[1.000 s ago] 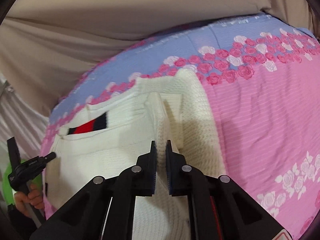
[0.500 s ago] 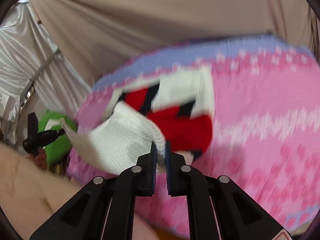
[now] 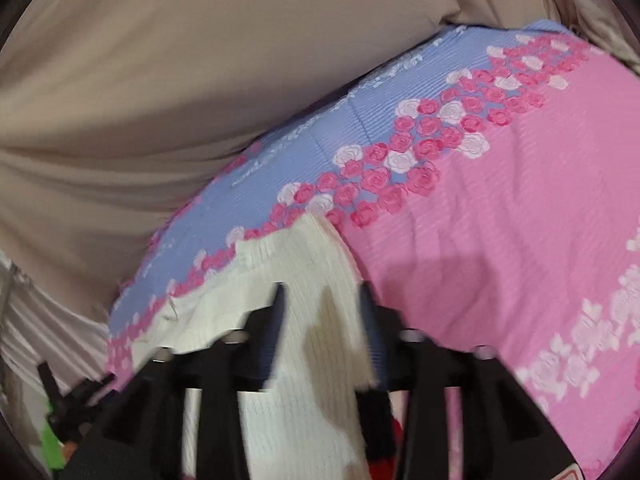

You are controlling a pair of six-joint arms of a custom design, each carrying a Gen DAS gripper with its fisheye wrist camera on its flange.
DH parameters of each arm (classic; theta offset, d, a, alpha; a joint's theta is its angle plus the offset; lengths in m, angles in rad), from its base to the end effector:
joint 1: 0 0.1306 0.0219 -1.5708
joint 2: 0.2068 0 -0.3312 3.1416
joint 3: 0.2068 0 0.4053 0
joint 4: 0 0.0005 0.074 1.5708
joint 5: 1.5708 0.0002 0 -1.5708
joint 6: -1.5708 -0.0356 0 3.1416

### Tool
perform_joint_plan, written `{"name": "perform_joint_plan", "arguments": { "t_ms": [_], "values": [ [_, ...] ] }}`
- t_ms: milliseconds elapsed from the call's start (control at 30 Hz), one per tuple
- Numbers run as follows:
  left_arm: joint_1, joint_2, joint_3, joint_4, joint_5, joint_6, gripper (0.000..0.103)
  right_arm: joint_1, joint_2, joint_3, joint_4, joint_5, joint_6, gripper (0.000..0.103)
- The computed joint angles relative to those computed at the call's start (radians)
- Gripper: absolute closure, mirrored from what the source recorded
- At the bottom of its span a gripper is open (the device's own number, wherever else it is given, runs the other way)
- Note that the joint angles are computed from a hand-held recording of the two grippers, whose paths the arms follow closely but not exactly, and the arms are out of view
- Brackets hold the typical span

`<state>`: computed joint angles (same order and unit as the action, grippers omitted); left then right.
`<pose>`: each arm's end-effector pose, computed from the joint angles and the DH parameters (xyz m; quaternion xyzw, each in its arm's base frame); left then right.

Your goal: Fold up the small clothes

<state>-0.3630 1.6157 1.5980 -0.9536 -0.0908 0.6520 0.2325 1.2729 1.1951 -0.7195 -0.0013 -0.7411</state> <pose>0.5350 -0.2003 0.3537 -0.1507 0.9426 -0.1055 0.2789 0.4597 0.1084 0.3504 0.2328 0.8964 0.1770 0.3331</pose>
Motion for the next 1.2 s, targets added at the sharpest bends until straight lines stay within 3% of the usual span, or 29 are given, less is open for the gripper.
{"name": "perform_joint_plan", "arguments": {
  "t_ms": [133, 233, 267, 300, 333, 367, 400, 433, 500, 567, 633, 700, 800, 833, 867, 933, 967, 1000, 1033, 1067, 1133, 1200],
  "values": [
    [-0.015, 0.168, 0.194, -0.084, 0.058, -0.079, 0.025, -0.020, 0.075, 0.060, -0.060, -0.019, 0.018, 0.053],
    [-0.026, 0.285, 0.327, -0.170, 0.085, -0.094, 0.025, -0.023, 0.145, 0.130, -0.091, -0.025, 0.025, 0.050],
    [-0.031, 0.304, 0.347, -0.181, 0.075, -0.099, 0.032, -0.021, 0.187, 0.171, -0.117, -0.025, 0.042, 0.050],
    [-0.036, 0.313, 0.356, -0.185, 0.058, -0.107, 0.054, -0.016, 0.205, 0.189, -0.129, -0.029, 0.049, 0.050],
    [-0.042, 0.317, 0.362, -0.191, 0.040, -0.120, 0.068, -0.013, 0.232, 0.216, -0.146, -0.044, 0.069, 0.054],
    [-0.042, 0.310, 0.358, -0.190, 0.058, -0.122, 0.097, -0.008, 0.246, 0.235, -0.161, -0.054, 0.083, 0.074],
    [-0.038, 0.291, 0.342, -0.182, 0.079, -0.108, 0.097, -0.002, 0.247, 0.245, -0.173, -0.055, 0.091, 0.094],
    [-0.033, 0.237, 0.288, -0.128, 0.092, -0.082, 0.097, 0.006, 0.236, 0.246, -0.172, -0.052, 0.095, 0.094],
    [-0.026, 0.143, 0.214, -0.051, 0.080, -0.063, 0.097, 0.025, 0.164, 0.207, -0.091, -0.042, 0.118, 0.095],
    [-0.014, 0.103, 0.200, -0.024, 0.059, -0.045, 0.097, 0.043, 0.120, 0.213, -0.051, -0.005, 0.156, 0.095],
    [0.004, 0.135, 0.260, -0.051, 0.029, -0.032, 0.097, 0.038, 0.121, 0.239, -0.026, 0.002, 0.169, 0.095],
    [0.012, 0.211, 0.348, -0.105, -0.022, -0.047, 0.097, 0.012, 0.189, 0.302, -0.036, -0.016, 0.171, 0.095],
    [0.022, 0.378, 0.499, -0.237, -0.015, -0.038, 0.096, -0.023, 0.368, 0.425, -0.139, -0.065, 0.168, 0.095],
    [0.020, 0.387, 0.494, -0.235, -0.013, -0.040, 0.096, -0.030, 0.420, 0.460, -0.187, -0.084, 0.161, 0.095],
    [0.015, 0.376, 0.465, -0.210, -0.021, -0.042, 0.093, -0.031, 0.425, 0.458, -0.190, -0.088, 0.149, 0.094],
    [0.009, 0.293, 0.350, -0.137, -0.016, -0.037, 0.091, -0.028, 0.337, 0.359, -0.080, -0.116, 0.104, 0.092],
    [0.008, 0.247, 0.293, -0.102, -0.008, -0.034, 0.080, -0.017, 0.289, 0.321, -0.065, -0.086, 0.104, 0.090],
    [0.005, 0.181, 0.215, -0.063, -0.009, -0.036, 0.063, -0.004, 0.247, 0.290, -0.069, -0.046, 0.111, 0.080],
    [0.000, 0.121, 0.146, -0.035, -0.017, -0.032, 0.057, 0.006, 0.210, 0.259, -0.072, -0.019, 0.117, 0.071],
    [-0.002, 0.056, 0.066, -0.004, -0.017, -0.027, 0.050, 0.022, 0.145, 0.197, -0.072, 0.022, 0.130, 0.054],
    [-0.007, -0.066, -0.080, 0.026, -0.005, -0.005, 0.048, 0.048, 0.055, 0.100, -0.116, 0.068, 0.141, 0.051],
    [-0.012, -0.163, -0.198, 0.035, -0.002, 0.058, 0.045, 0.062, -0.013, 0.019, -0.162, 0.059, 0.114, 0.051]
  ]
}}
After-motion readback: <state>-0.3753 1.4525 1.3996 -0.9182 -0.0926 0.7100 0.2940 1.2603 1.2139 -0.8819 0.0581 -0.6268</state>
